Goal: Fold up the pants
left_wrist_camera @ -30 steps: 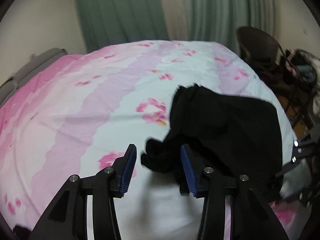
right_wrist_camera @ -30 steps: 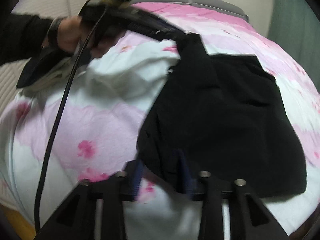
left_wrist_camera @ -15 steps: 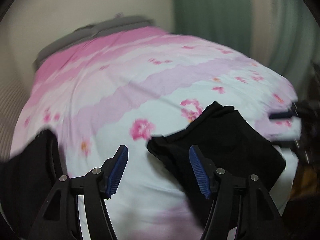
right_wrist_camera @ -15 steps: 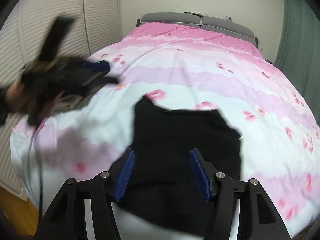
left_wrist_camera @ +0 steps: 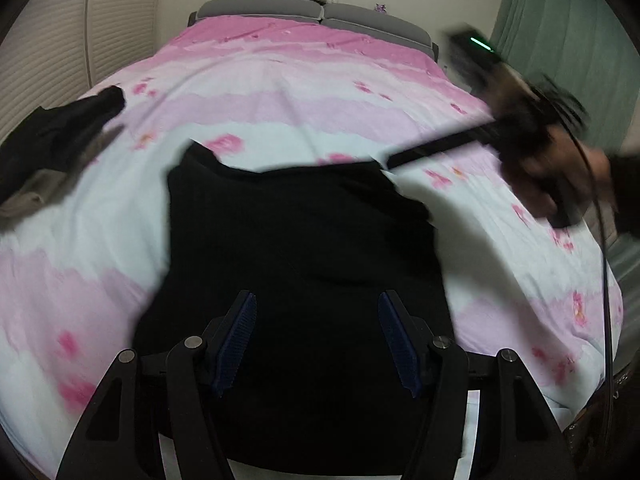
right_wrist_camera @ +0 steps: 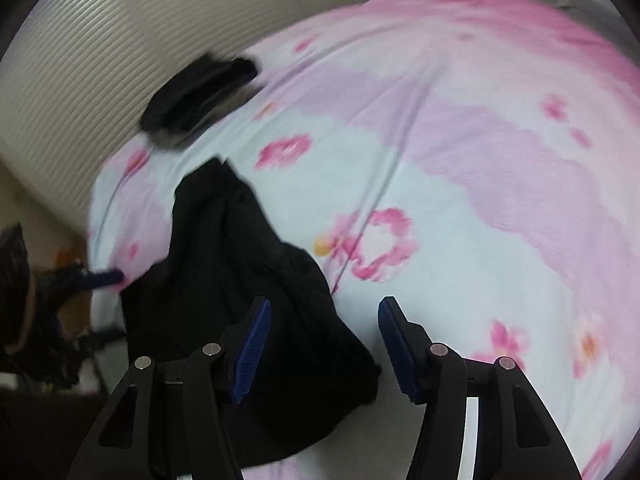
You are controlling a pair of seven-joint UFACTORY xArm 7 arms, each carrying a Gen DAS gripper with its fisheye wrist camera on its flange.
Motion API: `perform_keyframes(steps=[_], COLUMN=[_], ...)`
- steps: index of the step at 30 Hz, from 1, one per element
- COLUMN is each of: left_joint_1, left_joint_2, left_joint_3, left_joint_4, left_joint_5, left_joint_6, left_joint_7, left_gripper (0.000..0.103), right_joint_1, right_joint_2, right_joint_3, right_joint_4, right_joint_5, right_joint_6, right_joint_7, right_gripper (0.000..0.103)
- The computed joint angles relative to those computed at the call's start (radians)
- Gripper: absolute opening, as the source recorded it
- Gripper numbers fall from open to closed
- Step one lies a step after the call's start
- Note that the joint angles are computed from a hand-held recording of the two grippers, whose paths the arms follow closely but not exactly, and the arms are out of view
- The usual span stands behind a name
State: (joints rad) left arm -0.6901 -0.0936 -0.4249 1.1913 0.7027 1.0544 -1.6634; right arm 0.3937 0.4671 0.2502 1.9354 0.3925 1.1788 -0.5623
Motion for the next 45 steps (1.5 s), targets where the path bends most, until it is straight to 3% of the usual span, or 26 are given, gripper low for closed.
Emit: perform_keyframes(steps=[1, 3, 5, 7, 10, 13, 17, 21, 24, 26, 30, 32, 35, 38, 45], left_joint_1=[-0.007, -0.033, -0.061, -0.092, -0.131, -0.139, -0.144, -0.150, -0.162, -0.171, -0.192, -0.215, -0.245, -0.266, -0.285], left_joint_2=[0.048, 0.102, 0.139, 0.167, 0.199, 0.197, 0.208, 0.199, 0.188, 0.185, 0.211, 0.245, 0.283, 0.311, 0.352], left_joint_3=[-0.013, -0.006, 0.013, 0.030, 0.051, 0.076, 0.088, 0.090, 0.080, 0.071, 0.058, 0.061, 0.079, 0.099, 0.139], left_joint_4=[0.033, 0.068, 0.086, 0.102, 0.127, 0.108, 0.112, 0.115, 0.129, 0.140, 0.182, 0.218, 0.245, 0.254, 0.277], left_joint_5=[0.019, 0.028, 0.031, 0.044, 0.043, 0.025, 0.023, 0.018, 0.027, 0.030, 0.047, 0.064, 0.081, 0.084, 0.055], left_joint_6=[0.004, 0.002, -0.010, 0.017, 0.074, 0.059, 0.063, 0.078, 0.117, 0.139, 0.151, 0.151, 0.127, 0.099, 0.079], left_joint_7=[-0.022, -0.050, -0.083, -0.104, -0.094, -0.104, -0.097, -0.106, -0.117, -0.112, -0.106, -0.106, -0.119, -0.147, -0.180], left_gripper=[0.063, 0.063, 0.063, 0.063, 0.063, 0.063, 0.063, 0.063, 0.063, 0.063, 0.063, 0.063, 0.063, 0.063, 0.063], right_joint_1=[-0.003, 0.011, 0.048, 0.078, 0.083, 0.073, 0.082, 0.074, 0.042, 0.008, -0.053, -0.066, -0.073, -0.072, -0.053], right_joint_2=[0.034, 0.161, 0.253, 0.321, 0.339, 0.352, 0.417, 0.410, 0.309, 0.206, 0.076, 0.051, 0.042, 0.075, 0.102], right_joint_3=[0.006, 0.022, 0.011, 0.000, -0.006, -0.020, -0.044, -0.053, -0.036, -0.028, -0.009, -0.008, -0.007, 0.001, -0.020], right_joint_4=[0.050, 0.228, 0.360, 0.452, 0.469, 0.485, 0.592, 0.565, 0.405, 0.249, 0.040, -0.010, -0.045, -0.007, 0.091], right_joint_5=[0.008, -0.008, -0.047, -0.073, -0.068, -0.063, -0.106, -0.126, -0.094, -0.063, 0.003, 0.014, 0.027, 0.034, -0.030], right_joint_6=[0.052, 0.192, 0.299, 0.366, 0.351, 0.310, 0.344, 0.324, 0.248, 0.168, 0.123, 0.135, 0.150, 0.209, 0.239], right_joint_7=[-0.016, -0.021, -0.017, -0.014, -0.025, 0.011, 0.061, 0.095, 0.087, 0.070, 0.026, -0.004, -0.033, -0.065, -0.136], right_gripper=[0.057, 0.046, 0.007, 0.007, 0.006, 0.005, 0.004, 0.004, 0.018, 0.042, 0.043, 0.034, 0.028, 0.009, 0.006])
